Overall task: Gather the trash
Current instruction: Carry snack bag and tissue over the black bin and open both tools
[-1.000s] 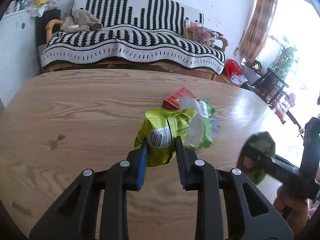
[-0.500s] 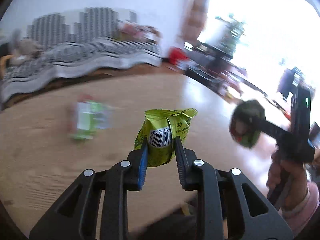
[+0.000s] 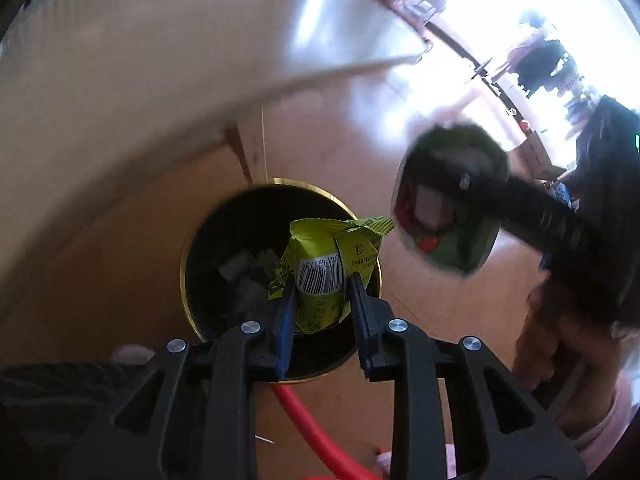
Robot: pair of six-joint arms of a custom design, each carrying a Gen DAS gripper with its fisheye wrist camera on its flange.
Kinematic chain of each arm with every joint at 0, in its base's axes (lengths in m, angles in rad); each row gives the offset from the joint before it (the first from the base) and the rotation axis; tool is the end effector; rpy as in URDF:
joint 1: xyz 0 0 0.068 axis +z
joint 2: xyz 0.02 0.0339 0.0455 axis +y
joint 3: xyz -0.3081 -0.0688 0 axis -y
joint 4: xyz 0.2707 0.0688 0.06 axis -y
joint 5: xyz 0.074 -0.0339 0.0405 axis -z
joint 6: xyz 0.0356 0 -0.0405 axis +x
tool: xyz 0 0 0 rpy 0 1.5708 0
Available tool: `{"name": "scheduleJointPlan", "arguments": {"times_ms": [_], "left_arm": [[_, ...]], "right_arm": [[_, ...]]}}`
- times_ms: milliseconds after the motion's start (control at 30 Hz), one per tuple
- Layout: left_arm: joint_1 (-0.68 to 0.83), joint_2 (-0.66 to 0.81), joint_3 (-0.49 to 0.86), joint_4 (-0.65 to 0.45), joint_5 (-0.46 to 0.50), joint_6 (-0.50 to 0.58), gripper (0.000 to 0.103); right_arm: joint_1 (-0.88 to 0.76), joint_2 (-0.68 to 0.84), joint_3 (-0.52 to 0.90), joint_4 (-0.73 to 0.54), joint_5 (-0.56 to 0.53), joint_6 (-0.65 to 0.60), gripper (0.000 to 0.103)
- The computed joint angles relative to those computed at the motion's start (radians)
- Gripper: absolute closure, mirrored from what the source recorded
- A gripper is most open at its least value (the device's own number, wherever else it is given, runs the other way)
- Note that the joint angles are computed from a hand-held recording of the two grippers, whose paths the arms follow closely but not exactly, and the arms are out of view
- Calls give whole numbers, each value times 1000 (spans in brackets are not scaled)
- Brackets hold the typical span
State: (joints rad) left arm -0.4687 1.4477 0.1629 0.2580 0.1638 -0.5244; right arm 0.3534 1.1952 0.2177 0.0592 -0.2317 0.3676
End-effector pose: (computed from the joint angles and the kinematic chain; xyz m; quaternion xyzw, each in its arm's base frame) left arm 0.1513 -0.0831 0.0831 -0.0048 0.9602 -0.1968 0.1979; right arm 0.1605 0.0679 0.1229 -0.0304 0.9411 0.2147 0.2593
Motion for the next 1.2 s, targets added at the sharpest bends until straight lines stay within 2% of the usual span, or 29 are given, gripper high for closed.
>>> {"name": "scheduleJointPlan", "arguments": {"times_ms": [133, 233, 400, 800, 967, 1000, 1033, 1067, 1100, 1200], "left_arm": [[20, 70, 16, 19, 9, 10, 78], [21, 80, 21, 17, 2, 23, 78], [-30, 85, 37, 18, -29, -19, 78], [-40, 66, 33, 6, -39, -27, 78], [-32, 87, 35, 15, -28, -23, 76], [-32, 88, 42, -2, -40, -31, 73], [-33, 97, 47, -10, -49, -40, 55], [-34, 101, 54, -22, -62, -50, 41], [-37, 99, 57, -34, -80, -60, 19], [-35, 81, 45, -28, -88, -74, 14]], "right_arm": [[-24, 105, -29, 97, -10, -3, 53], [-9, 121, -28, 112, -1, 10, 53], [-44, 151, -22, 141, -19, -18, 53], [-48, 155, -5, 120, -21, -10, 53], [-69, 200, 22, 92, -74, -31, 51], [-69, 204, 25, 88, -73, -27, 50], [-68, 203, 25, 85, -70, -21, 47], [-71, 201, 24, 85, -68, -16, 36], [-75, 200, 23, 85, -69, -8, 25], [-83, 184, 19, 90, -75, 1, 12]]}}
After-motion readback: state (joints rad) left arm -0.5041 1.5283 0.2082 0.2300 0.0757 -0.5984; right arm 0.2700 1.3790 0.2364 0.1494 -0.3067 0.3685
